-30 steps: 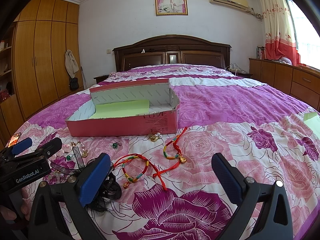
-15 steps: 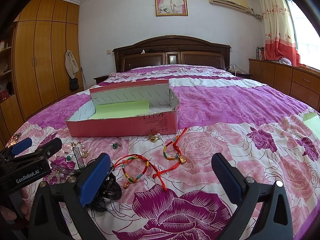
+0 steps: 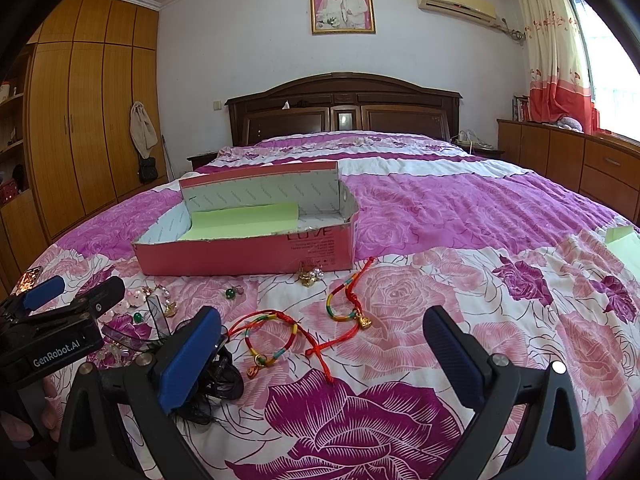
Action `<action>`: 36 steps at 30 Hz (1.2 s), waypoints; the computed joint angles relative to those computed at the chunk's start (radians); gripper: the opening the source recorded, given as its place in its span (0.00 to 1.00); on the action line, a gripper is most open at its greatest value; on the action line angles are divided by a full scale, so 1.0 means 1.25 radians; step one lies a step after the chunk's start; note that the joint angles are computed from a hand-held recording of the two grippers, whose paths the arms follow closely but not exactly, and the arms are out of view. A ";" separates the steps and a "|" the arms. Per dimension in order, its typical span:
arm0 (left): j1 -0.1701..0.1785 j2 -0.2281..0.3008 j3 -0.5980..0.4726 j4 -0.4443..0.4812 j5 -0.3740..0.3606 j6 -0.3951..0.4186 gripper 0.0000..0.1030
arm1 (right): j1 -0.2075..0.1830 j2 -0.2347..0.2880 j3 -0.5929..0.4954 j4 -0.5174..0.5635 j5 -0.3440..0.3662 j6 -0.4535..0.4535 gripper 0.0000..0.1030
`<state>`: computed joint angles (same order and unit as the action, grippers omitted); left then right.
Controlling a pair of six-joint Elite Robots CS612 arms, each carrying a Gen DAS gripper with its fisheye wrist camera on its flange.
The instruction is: Organize jewelry
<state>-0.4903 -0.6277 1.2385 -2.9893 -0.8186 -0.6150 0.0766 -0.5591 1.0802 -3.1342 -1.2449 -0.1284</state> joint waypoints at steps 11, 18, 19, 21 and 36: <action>0.011 -0.006 -0.010 0.018 -0.030 0.007 0.94 | -0.002 -0.008 -0.003 0.027 0.010 0.005 1.00; 0.026 -0.011 -0.021 0.060 -0.079 0.016 0.94 | -0.005 0.001 -0.051 0.121 0.011 0.028 1.00; 0.030 -0.011 -0.024 0.072 -0.085 0.020 0.94 | -0.005 0.003 -0.056 0.129 0.007 0.029 1.00; 0.037 -0.013 -0.030 0.096 -0.100 0.019 0.94 | -0.005 0.013 -0.084 0.162 -0.003 0.032 1.00; 0.073 0.009 -0.100 0.288 -0.214 -0.013 0.67 | -0.002 0.083 -0.248 0.393 -0.036 -0.014 0.88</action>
